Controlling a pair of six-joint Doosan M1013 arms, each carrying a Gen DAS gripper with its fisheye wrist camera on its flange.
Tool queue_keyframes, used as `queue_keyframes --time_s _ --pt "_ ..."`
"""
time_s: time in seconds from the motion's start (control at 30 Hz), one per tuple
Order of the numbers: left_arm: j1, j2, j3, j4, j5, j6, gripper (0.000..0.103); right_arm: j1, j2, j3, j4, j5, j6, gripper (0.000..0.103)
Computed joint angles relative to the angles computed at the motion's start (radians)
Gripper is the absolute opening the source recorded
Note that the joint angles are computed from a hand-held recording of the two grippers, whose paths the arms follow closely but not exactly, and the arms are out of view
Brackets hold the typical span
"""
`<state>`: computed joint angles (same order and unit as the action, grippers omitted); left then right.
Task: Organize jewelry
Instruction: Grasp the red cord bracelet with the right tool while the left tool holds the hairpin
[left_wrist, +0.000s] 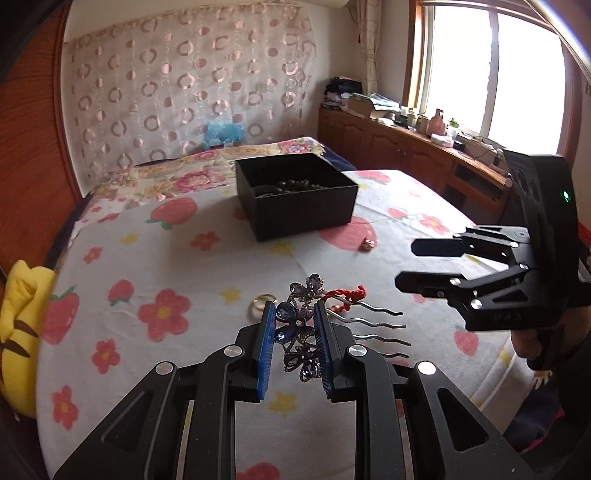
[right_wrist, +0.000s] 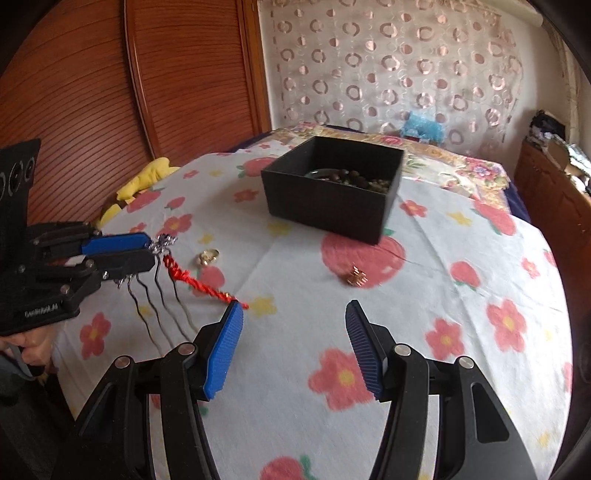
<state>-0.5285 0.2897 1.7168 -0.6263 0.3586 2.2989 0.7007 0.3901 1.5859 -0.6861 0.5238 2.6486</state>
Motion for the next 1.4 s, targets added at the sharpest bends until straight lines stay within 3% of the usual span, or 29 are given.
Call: queue_keyframes --time_s 0.13,0.3,1.13,1.33,1.4 --pt "0.008 0.009 -0.002 0.056 0.004 -0.049 0.019 -0.016 0.028 -0.041 0.122 -0.016 -0.147 0.047" --pt "0.021 0.021 -0.006 0.115 0.010 -0.111 0.019 -0.016 0.049 -0.071 0.211 -0.004 -0.285 0.047" --pt "0.029 0.027 -0.013 0.115 0.013 -0.106 0.019 0.015 0.049 -0.075 0.332 -0.015 -0.507 0.045" --pt "0.029 0.030 -0.013 0.104 0.012 -0.095 0.019 0.009 0.054 -0.079 0.384 -0.011 -0.565 0.010" --pt "0.029 0.031 -0.014 0.112 0.008 -0.101 0.019 0.006 0.047 -0.070 0.401 -0.022 -0.578 0.004"
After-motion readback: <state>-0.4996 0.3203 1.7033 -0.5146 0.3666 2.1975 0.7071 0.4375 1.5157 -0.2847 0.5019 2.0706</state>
